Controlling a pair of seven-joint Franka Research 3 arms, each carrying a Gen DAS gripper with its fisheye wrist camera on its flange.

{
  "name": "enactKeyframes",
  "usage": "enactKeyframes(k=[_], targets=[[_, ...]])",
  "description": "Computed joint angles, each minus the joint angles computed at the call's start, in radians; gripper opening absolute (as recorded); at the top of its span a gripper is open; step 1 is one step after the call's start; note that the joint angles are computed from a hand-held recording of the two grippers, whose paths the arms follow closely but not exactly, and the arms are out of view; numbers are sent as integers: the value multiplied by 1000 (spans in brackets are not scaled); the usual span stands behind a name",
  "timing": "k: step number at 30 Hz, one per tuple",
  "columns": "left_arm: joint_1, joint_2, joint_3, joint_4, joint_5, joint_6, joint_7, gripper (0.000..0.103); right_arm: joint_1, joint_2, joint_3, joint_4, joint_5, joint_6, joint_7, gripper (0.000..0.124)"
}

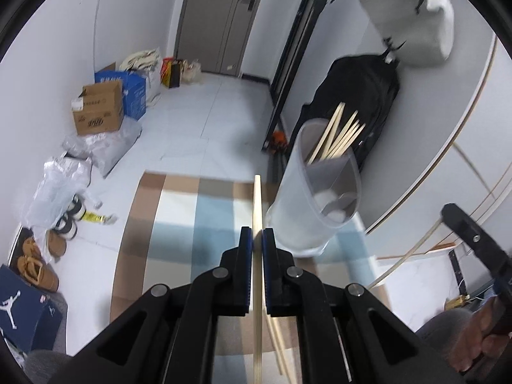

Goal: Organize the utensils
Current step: 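Lift both held chopsticks and carry them over the white holder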

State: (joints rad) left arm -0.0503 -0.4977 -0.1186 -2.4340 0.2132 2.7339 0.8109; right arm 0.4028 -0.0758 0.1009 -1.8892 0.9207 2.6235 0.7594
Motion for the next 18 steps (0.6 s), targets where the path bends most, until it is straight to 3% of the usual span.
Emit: enactKeyframes(k=[11, 18], targets=[[21, 66, 3, 153, 40, 61, 58, 2, 3, 52, 11, 175, 34, -22, 37, 3], [50, 129, -2, 246, 67, 101, 63, 2, -6, 136, 32, 336, -42, -10, 105, 3]])
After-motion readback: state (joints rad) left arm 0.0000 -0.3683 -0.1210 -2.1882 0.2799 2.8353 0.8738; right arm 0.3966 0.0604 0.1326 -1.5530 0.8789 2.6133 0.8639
